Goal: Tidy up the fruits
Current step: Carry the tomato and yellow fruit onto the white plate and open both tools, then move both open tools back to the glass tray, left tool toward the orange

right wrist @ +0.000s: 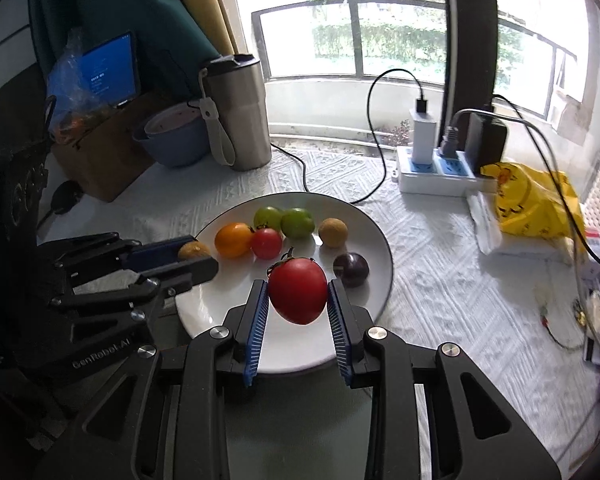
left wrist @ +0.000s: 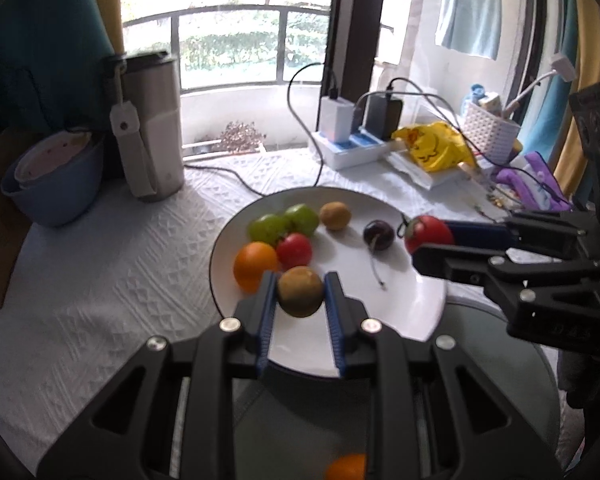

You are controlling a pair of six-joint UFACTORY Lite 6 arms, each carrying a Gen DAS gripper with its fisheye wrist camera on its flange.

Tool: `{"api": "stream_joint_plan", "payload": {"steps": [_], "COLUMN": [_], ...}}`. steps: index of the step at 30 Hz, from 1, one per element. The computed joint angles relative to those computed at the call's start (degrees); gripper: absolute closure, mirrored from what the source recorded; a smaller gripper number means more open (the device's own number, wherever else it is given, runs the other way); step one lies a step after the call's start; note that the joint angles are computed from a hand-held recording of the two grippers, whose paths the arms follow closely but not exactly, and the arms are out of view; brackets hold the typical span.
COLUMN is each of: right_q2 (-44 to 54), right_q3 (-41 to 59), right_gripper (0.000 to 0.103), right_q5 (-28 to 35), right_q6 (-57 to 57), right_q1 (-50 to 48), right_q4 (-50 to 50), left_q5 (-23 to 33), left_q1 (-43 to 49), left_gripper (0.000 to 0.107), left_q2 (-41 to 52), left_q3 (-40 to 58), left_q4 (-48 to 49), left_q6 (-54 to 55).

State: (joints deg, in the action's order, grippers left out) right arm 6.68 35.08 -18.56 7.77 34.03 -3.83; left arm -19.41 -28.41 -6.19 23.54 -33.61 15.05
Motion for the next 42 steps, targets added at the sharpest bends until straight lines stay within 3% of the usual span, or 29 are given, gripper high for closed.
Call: {"api": "stream_joint_plan", "payload": {"steps": [9, 21, 34, 42], "right_q2": [14.0, 20.9, 12.6, 4.4], "right_q3": [13.4, 18.9, 12.7, 5.8], "right_gripper": [0.071, 0.071, 0.071, 0.071], "right_q5": [1.4, 1.4, 1.6, 1.2], "right_q6": [1.1, -1.1, -8.1, -14.8], "right_q1": [0.4, -0.7, 1.8, 4.9], "right_q4": [-2.9, -1.9, 6.6, 16.0], "left_q5": [0.0, -0.3, 2.2, 4.4], "left_q1": [5.9, 8.2, 6.0, 1.9], "left_gripper": [0.082, 0.081, 0.078, 0.077], "left_q2": [7.0, 9.6, -0.9, -11.7], "left_q3": [3.1, 4.2, -0.6, -5.8], "left_q4": [17.0, 26.8, 12.8, -7.6], "left_q6": [-14.5, -24.0, -12.2, 4.9]}}
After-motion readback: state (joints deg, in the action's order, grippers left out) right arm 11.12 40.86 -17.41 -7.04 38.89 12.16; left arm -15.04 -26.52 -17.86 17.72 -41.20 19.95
